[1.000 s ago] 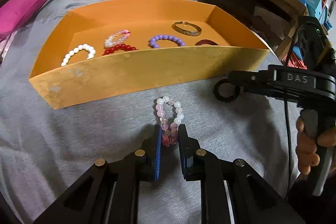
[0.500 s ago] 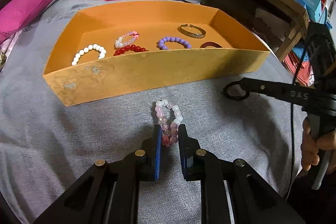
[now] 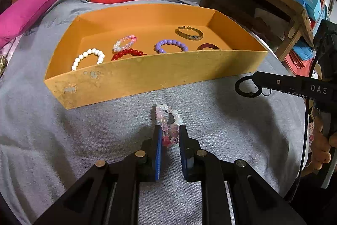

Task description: Organize jewelry

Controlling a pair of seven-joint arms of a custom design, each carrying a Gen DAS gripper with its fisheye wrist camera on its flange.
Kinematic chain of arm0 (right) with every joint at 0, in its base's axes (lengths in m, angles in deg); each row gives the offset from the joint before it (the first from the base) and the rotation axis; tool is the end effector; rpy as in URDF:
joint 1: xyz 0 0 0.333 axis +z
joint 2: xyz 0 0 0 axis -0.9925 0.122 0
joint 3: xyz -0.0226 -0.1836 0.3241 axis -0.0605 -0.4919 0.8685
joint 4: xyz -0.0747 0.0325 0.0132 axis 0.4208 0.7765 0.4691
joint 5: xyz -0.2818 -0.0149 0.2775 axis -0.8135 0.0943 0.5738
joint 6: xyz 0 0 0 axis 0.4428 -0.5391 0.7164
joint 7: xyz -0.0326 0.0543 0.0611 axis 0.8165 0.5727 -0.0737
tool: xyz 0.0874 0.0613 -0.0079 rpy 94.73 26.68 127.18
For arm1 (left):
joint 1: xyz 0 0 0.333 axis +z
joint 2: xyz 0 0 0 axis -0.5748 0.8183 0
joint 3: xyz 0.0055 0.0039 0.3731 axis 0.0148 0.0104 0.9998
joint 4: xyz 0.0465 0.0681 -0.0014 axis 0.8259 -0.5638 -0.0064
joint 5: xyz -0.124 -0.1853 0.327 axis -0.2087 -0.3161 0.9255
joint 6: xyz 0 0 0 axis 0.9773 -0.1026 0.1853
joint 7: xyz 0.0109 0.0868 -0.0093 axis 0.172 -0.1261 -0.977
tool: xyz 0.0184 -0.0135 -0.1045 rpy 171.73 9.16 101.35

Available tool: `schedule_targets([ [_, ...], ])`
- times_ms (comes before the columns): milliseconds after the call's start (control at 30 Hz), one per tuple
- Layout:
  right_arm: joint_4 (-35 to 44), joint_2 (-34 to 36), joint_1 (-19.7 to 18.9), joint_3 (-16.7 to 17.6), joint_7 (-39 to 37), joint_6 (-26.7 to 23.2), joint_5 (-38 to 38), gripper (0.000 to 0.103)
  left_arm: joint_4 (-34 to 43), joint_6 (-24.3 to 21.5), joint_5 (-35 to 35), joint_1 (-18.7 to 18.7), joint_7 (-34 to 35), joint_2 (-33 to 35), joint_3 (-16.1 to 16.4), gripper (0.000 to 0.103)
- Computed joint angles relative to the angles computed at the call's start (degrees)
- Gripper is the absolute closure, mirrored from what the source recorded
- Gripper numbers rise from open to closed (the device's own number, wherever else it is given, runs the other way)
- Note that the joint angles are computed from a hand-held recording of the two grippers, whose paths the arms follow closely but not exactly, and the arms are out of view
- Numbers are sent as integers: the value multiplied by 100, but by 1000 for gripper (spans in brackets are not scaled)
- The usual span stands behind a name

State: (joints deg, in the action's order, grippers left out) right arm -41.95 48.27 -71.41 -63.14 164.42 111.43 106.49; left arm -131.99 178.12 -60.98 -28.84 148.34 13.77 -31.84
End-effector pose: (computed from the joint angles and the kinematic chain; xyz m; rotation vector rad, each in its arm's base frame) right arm 0.6758 0.2076 0.5088 -1.6389 1.7541 -0.1694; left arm 0.6685 -0.0326 0.4749 -1.5993 2.2764 -0.8414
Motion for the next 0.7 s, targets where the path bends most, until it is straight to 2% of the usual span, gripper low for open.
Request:
schedule_targets([
  [200, 163, 142, 107, -133, 303, -311, -257, 81, -96, 229, 709, -223, -528, 22, 174, 86],
  [467, 311, 260, 169, -240, 705, -675, -554, 78, -219, 396, 1252, -241, -934, -5, 192, 85],
  [533, 363, 292, 159, -242, 761, -798, -585, 78, -270, 473, 1457, -293, -1089, -24, 240, 79],
  [567, 396, 311, 158, -240, 797, -874, -591, 77, -315, 562, 1628, -345, -1207, -39, 291, 73],
  [600, 448, 334, 147, -242, 854, -1012, -581, 73, -338, 610, 1763, -379, -1314, -45, 324, 64],
  [633, 495, 356, 114, -220, 877, -1125, -522, 62, -351, 635, 1848, -387, -1389, -49, 333, 60],
  [700, 464, 341, 23, -126, 784, -1072, -293, 53, -374, 677, 1956, -376, -1479, -58, 324, 51],
])
